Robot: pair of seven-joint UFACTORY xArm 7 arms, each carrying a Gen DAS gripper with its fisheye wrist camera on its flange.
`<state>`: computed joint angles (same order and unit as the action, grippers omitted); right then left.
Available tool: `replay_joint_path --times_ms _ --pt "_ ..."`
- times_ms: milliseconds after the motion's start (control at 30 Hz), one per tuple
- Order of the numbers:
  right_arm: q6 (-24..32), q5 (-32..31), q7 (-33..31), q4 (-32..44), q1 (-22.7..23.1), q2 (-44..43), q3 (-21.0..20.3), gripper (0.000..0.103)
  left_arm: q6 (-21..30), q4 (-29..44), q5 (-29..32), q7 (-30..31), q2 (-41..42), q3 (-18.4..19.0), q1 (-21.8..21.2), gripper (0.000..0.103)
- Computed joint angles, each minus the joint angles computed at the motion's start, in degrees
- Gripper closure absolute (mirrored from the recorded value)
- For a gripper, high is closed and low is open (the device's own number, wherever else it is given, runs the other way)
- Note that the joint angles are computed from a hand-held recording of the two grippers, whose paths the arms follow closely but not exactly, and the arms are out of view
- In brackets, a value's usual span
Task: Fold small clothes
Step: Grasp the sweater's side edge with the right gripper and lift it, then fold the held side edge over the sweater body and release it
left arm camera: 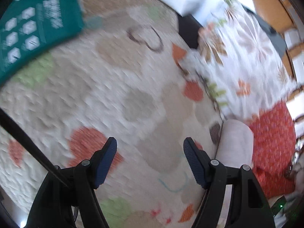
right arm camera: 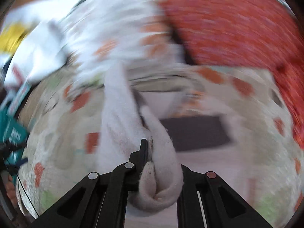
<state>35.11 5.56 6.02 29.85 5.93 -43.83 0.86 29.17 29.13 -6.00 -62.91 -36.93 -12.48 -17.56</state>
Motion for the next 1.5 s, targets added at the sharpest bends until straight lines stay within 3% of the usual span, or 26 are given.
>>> replay_joint_path --times_ms 33,133,233,400,467,533,633,800,867,1067,1133,1167,1300,1433,1500 --pt "1.81 -0.39 -1.67 -1.59 -2.12 -2.70 -3.78 0.094 -0.56 0.85 -0.41 0.56 1.84 -0.16 -1.00 0.032" --pt "5.75 -2.77 -4.86 -4.77 -8.84 -5.77 -8.31 0.094 -0.96 5.20 0.49 1.50 8.52 -2.38 -2.83 0.032" --pt "8.57 0.52 -9.34 -6.80 -10.86 -5.79 -14.50 0.094 -0.52 10.32 3.18 1.40 15.09 -5.32 -4.31 0.032" --pt "11.22 4.70 -16.12 -9.24 -10.94 -7.49 -14.82 0.094 -1.97 17.05 4.94 1.75 23.92 -7.23 -9.21 0.032" --pt "11.50 6.48 -17.97 -9.26 -9.95 -7.19 -14.36 0.090 -1.40 18.67 6.58 0.03 25.74 -7.95 -10.46 0.032" --pt "11.52 9.41 -19.75 -8.43 -9.51 -7.04 -16.40 0.090 -1.08 19.28 8.28 -4.52 26.39 -8.92 -11.37 0.032" --pt "11.24 14.30 -21.49 -5.24 -9.48 -5.38 -19.53 0.077 -3.26 19.70 9.49 -7.45 27.56 -9.14 -13.10 0.032" --pt "7.50 19.46 -25.26 0.83 -7.37 3.23 -20.56 0.075 -3.55 23.56 22.04 -11.30 31.63 -9.68 -13.77 0.032" --pt "4.85 22.48 -27.71 2.39 -5.44 7.62 -20.39 0.075 -3.48 24.58 24.17 -10.78 33.05 -9.00 -14.54 0.032" --pt "2.71 33.37 -35.75 5.52 -2.10 17.90 -20.79 0.071 -7.76 24.58 17.56 -3.98 35.47 -6.25 -16.42 0.031" --pt "3.51 35.89 -38.48 5.95 -2.05 19.52 -20.51 0.089 -9.92 24.53 15.30 -2.53 36.51 -5.68 -16.57 0.031" --pt "4.70 36.19 -38.78 6.19 -2.76 19.56 -20.19 0.092 -10.74 24.76 15.42 -2.81 37.11 -5.45 -16.61 0.031" --pt "5.35 34.62 -37.42 6.53 -7.31 15.85 -17.30 0.096 -11.99 26.15 18.39 -5.30 39.12 -4.43 -16.94 0.030" --pt "0.72 23.40 -31.12 4.60 -13.28 14.83 -11.73 0.096 -14.80 26.47 17.54 -4.20 40.42 -3.99 -17.53 0.027" --pt "0.91 20.80 -28.72 4.30 -13.53 17.02 -11.68 0.096 -15.40 26.80 17.75 -3.81 40.95 -3.76 -18.00 0.027"
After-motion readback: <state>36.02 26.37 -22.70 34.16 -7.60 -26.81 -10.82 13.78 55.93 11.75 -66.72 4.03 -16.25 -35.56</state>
